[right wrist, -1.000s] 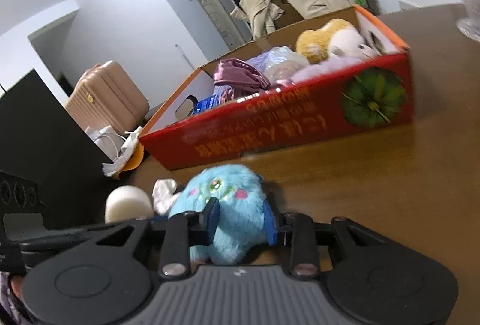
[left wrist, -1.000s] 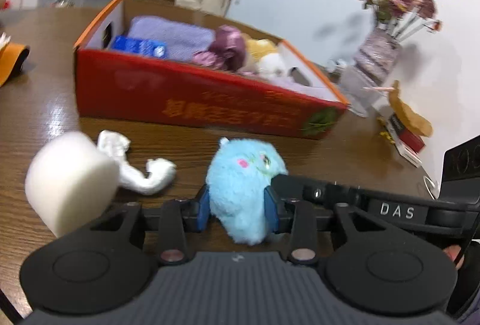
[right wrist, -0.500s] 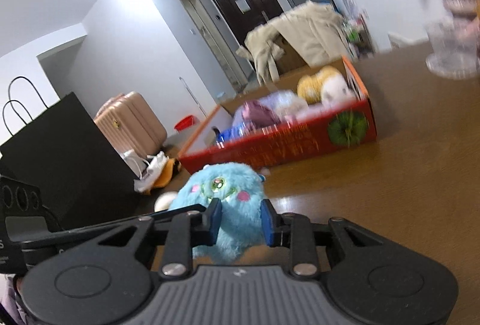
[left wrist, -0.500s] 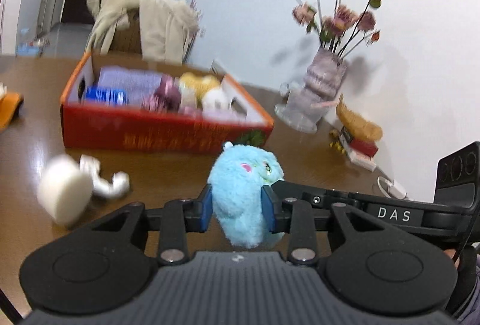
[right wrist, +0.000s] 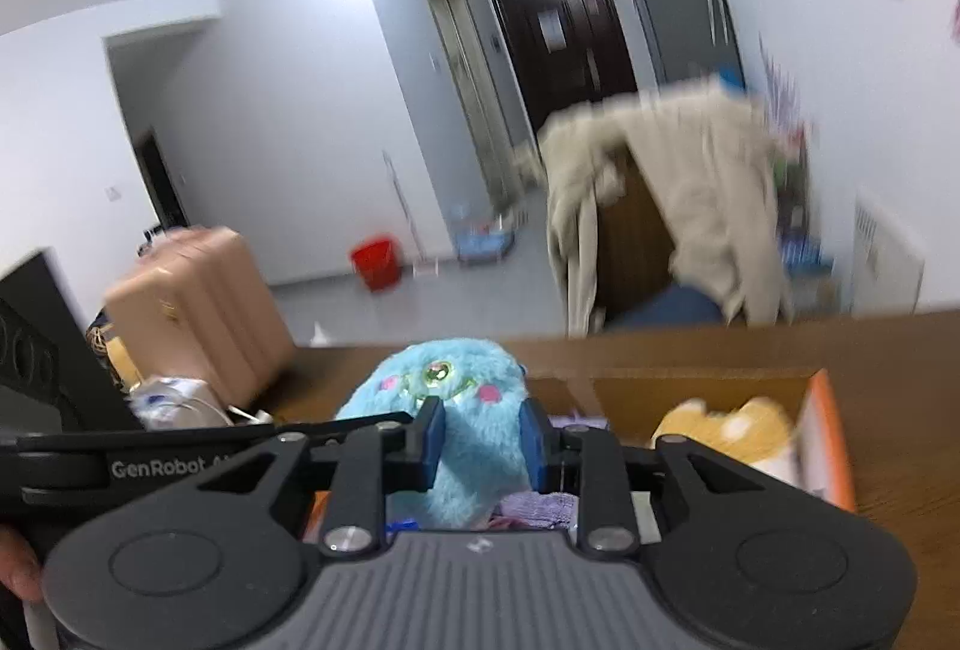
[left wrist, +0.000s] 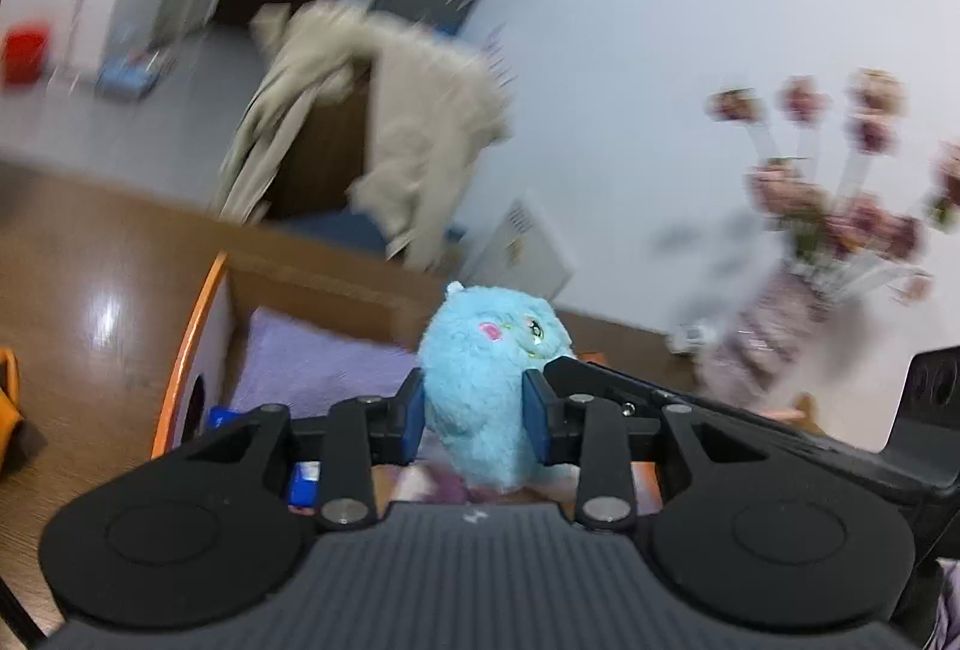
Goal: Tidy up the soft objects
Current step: 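Carry the blue monster plush into the box and open both grippers, then move both tools back over the remaining soft items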
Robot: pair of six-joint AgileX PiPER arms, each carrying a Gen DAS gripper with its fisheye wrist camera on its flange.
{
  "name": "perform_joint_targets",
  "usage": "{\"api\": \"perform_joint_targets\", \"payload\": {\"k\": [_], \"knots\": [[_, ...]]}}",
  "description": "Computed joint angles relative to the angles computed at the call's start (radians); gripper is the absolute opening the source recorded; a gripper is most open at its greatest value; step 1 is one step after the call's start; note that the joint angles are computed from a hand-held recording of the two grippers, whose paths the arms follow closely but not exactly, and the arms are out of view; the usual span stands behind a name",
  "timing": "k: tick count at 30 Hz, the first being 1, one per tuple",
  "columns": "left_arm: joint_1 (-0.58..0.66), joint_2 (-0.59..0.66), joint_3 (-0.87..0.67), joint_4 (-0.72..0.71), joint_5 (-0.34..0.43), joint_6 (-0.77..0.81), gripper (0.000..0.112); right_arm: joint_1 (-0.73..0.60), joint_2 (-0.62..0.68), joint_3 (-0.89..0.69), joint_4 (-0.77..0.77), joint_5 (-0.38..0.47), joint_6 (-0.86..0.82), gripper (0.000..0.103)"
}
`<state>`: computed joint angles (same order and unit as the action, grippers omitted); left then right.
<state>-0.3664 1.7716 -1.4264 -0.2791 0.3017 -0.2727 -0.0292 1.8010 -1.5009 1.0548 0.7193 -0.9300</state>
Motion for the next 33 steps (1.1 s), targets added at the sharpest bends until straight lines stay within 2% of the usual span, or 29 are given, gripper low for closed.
{"api": "perform_joint_targets", "payload": {"k": [3, 5, 7, 9, 11, 14, 16, 19, 22, 24, 27, 29, 30, 31, 33], "knots": [[0.025, 0.142, -0.106, -0.016, 0.068, -0.006, 0.031, 0.030, 0.186, -0.167, -0.122, 0.007, 0.178, 0.023], [0.016, 0.212, -0.169, 0.048, 0.144, -0.048, 0.031, 0.038, 0.249, -0.203, -0.192, 0.020, 0.246, 0.017], [0.000, 0.223, -0.157, 0.114, 0.152, -0.070, 0.031, 0.054, 0.262, -0.187, -0.267, 0.010, 0.306, 0.011], [-0.016, 0.217, -0.135, 0.164, 0.138, -0.082, 0.032, 0.067, 0.220, -0.112, -0.297, -0.035, 0.292, 0.010], [-0.007, 0.220, -0.132, 0.125, 0.149, -0.058, 0.034, 0.083, 0.185, -0.072, -0.356, -0.059, 0.318, 0.010], [0.005, 0.225, -0.102, 0.059, 0.111, -0.020, 0.039, 0.135, 0.144, -0.018, -0.552, -0.150, 0.431, 0.010], [0.001, 0.189, -0.077, 0.085, 0.117, -0.040, 0.041, 0.136, 0.128, 0.013, -0.535, -0.162, 0.416, 0.011], [-0.017, 0.077, 0.029, 0.146, 0.044, -0.070, 0.046, 0.118, 0.056, 0.076, -0.447, -0.195, 0.341, 0.014], [-0.055, -0.055, 0.117, 0.309, 0.034, -0.204, 0.047, 0.104, -0.058, 0.138, -0.397, -0.205, 0.288, 0.014], [-0.094, -0.149, 0.179, 0.488, 0.034, -0.366, 0.050, 0.092, -0.165, 0.201, -0.365, -0.214, 0.246, 0.014], [-0.169, -0.320, 0.317, 0.778, 0.026, -0.623, 0.062, 0.047, -0.326, 0.308, -0.269, -0.195, 0.151, 0.020], [-0.248, -0.443, 0.421, 0.978, 0.048, -0.805, 0.065, 0.006, -0.442, 0.399, -0.193, -0.174, 0.079, 0.022], [-0.295, -0.486, 0.459, 1.078, 0.075, -0.905, 0.068, -0.018, -0.498, 0.444, -0.158, -0.160, 0.044, 0.026], [-0.358, -0.540, 0.508, 1.178, 0.123, -1.005, 0.071, -0.043, -0.561, 0.495, -0.129, -0.144, 0.015, 0.034], [-0.504, -0.621, 0.598, 1.365, 0.247, -1.205, 0.075, -0.097, -0.694, 0.618, -0.068, -0.116, -0.057, 0.046]]}}
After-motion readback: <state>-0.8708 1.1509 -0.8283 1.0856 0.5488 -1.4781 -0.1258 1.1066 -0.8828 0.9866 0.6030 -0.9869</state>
